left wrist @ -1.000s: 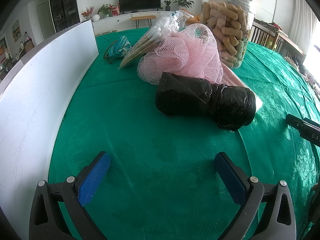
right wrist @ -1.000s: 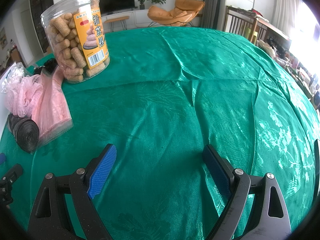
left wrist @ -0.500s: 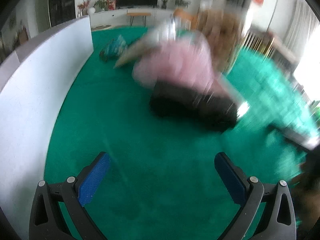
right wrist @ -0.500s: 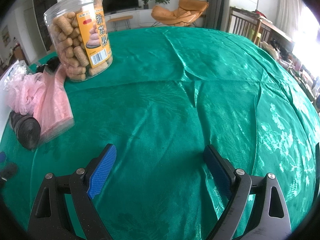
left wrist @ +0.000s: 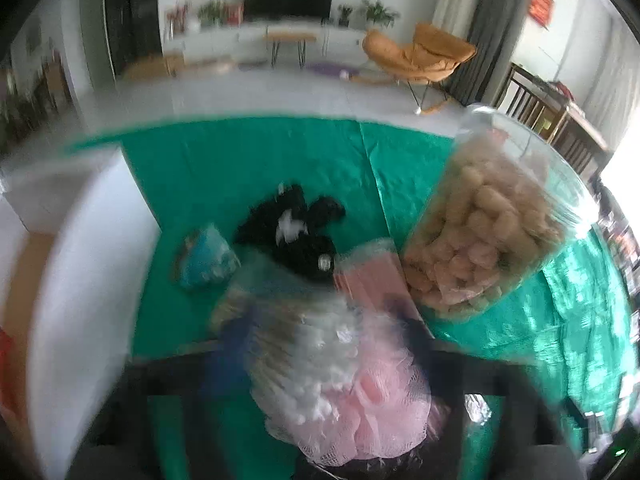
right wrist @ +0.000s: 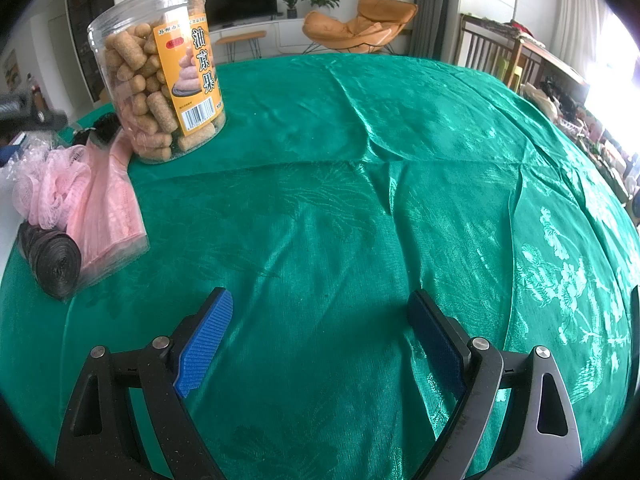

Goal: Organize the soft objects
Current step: 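Move the left tool over the bagged cotton swab bundle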

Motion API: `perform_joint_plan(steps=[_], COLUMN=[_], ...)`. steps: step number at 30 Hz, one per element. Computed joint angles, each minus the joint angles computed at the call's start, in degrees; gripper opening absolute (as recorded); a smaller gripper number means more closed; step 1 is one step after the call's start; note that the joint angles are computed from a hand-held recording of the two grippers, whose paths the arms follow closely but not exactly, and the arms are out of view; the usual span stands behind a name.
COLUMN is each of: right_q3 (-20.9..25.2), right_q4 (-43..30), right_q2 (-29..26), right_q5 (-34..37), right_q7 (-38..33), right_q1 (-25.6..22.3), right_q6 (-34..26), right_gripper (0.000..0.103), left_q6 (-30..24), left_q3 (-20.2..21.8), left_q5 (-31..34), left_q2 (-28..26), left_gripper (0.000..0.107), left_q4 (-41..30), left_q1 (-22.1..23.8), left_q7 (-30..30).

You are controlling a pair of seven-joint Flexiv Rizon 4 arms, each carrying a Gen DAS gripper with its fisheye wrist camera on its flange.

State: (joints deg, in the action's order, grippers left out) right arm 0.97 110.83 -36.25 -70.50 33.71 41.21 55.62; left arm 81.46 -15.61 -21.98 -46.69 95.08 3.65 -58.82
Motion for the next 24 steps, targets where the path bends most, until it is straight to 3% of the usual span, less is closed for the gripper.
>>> perform_joint_plan(steps=[4, 7, 12, 14, 16, 18, 20, 24], right_q3=[0.03, 0.04, 0.04, 0.04, 0.04, 0.04, 0.04, 0.03], right_q4=[-0.01, -0.01, -0.01, -0.03, -0.03, -0.06, -0.04, -0.04], right_q2=[-0.01, -0.01, -0.01, -0.02, -0.03, -0.03, -0.03, -0.03], right_q5=[0.0, -0.01, -0.01, -0.03, -0.02, 0.01, 0.0, 0.0], right_q7=[-0.01, -0.01, 0.0, -0.03, -0.01, -0.07, -0.04, -0.04], right_q1=[-0.02, -0.03, -0.03, -0.05, -0.03, -0.05, -0.03, -0.03], right_q6=[-0.02, -0.02, -0.02, 0.0, -0.02, -0.02, -0.03, -0.03], right_gripper=[0.091, 0.091, 0.091, 0.091, 0.091, 0.091, 0.091, 0.091], left_q6=[8.55, 12.35, 15.29, 17.73, 20.05, 24.91, 29.5, 27.34], left_q3=[-4.27, -10.68, -17.7, -22.91, -26.12, -25.59, -21.68, -13.44], left_q5=[2.41, 6.03, 11.58, 14.5, 17.25, 20.05, 21.57, 19.8], left_q2=[3.45, 7.3, 9.83, 9.48, 8.48, 8.0, 8.46, 9.09], left_gripper=[0.034, 0.03, 0.03, 0.042, 0.087, 0.093, 0.093, 0.094], left_q4=[9.24, 20.21, 32.08, 36.5, 39.38, 40.77, 40.25, 34.81], left_q1=[5.09, 13.41, 24.72, 31.25, 35.61, 35.92, 31.79, 22.58], left_q7=[3.42, 5.05, 4.51, 4.43, 3.19, 1.97, 1.14, -0.56])
